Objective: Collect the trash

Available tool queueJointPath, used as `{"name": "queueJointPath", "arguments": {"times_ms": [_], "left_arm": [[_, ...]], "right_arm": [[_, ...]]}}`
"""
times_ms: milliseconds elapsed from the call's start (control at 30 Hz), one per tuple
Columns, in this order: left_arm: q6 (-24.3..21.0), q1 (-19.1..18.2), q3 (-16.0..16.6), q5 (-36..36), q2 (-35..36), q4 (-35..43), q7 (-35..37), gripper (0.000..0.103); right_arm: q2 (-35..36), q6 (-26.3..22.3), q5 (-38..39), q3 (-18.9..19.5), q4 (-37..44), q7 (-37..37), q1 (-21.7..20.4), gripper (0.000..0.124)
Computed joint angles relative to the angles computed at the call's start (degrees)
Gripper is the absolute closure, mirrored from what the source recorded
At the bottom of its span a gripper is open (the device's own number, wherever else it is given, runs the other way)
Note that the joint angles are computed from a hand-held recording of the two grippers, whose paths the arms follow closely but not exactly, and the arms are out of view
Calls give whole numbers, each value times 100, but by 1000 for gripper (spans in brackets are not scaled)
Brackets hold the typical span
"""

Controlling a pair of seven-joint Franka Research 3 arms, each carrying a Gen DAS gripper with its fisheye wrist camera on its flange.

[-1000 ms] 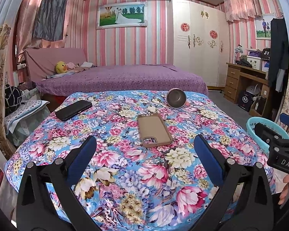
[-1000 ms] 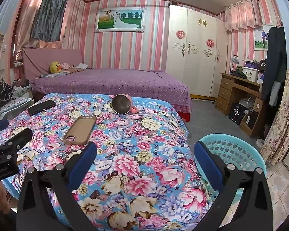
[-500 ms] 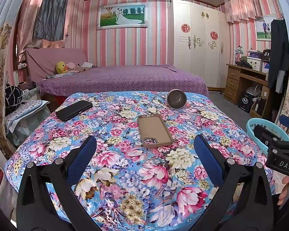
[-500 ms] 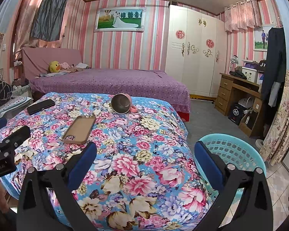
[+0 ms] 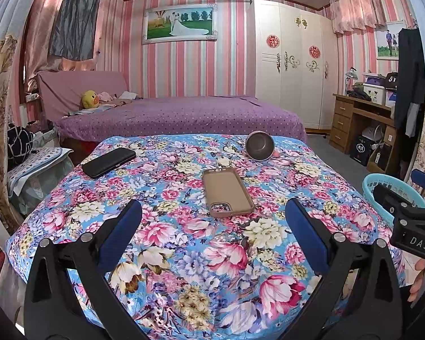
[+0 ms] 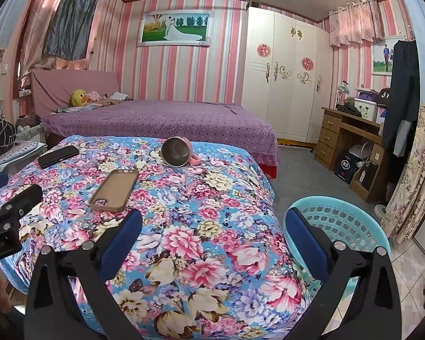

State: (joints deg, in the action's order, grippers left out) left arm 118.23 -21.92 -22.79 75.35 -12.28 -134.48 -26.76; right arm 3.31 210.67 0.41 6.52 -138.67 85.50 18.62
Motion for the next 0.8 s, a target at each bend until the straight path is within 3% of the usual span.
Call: {"name": "queueJointPath", "arguments": {"times_ms": [800], "left_arm": [[-8, -9, 0, 1, -1, -4, -42, 5]], "right_arm": [[8, 40, -85, -16, -19, 98, -63, 25]]}}
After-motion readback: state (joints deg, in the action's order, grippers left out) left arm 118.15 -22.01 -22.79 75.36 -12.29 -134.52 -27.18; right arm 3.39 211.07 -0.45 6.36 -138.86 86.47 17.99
